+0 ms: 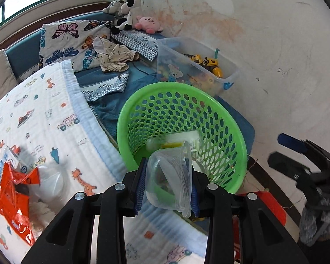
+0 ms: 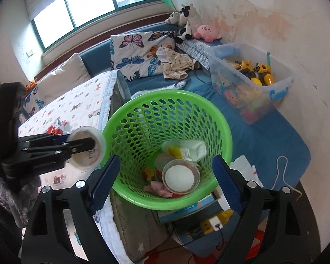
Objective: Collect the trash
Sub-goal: 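Carry the juice bottle and clear cup into the green basket and open both grippers, then move both grippers back over the bed toward the orange snack packet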
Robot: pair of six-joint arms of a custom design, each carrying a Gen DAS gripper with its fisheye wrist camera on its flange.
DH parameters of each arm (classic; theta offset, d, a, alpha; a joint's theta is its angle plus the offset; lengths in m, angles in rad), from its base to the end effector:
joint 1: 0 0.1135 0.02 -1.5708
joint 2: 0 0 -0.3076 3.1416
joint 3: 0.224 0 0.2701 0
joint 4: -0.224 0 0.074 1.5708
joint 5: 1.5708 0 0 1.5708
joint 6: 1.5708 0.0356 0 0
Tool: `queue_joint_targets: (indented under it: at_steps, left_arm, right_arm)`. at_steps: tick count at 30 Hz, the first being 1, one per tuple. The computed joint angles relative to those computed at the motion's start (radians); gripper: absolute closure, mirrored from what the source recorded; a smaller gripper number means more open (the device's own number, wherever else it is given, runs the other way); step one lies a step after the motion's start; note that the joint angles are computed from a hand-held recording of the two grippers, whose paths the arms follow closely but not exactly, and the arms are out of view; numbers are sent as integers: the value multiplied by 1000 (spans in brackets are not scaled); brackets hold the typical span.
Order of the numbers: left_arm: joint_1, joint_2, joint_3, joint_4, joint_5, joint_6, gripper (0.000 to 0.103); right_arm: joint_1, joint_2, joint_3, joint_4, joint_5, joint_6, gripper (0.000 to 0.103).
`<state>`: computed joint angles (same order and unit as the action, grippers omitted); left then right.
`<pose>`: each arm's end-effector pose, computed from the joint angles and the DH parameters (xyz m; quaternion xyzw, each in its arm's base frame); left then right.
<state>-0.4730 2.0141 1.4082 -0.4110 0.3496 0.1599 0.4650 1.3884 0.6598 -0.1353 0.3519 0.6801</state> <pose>0.4031 -0.2200 0.1993 0.3400 0.8854 -0.2072 0.2399 0.2472 0.1103 0.2037 0.1594 0.9119 0.0466 0.3754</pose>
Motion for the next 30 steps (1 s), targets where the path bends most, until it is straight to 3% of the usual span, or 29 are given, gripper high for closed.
queue_joint_targets:
  at_steps: [6,11,17,23,30]
  left_arm:
    - [-20,28,19,9,-13,-19,70]
    - [-16,11,-15,49,4,-26,57]
    - [10,-33,-67,72,24,-17,53]
    - [70,-108,-147,105,40,11,45]
    - [183,-191,-229,135,90,42,36]
  right_arm:
    - [17,-12,-42,42,29,9,16]
    - [34,-18,-65,80,51,24,11]
    - [81,-17,-66,115,97,12,5]
    - [157,19,-39,151,182,-5,4]
    - [205,92,7,206,159,-44,4]
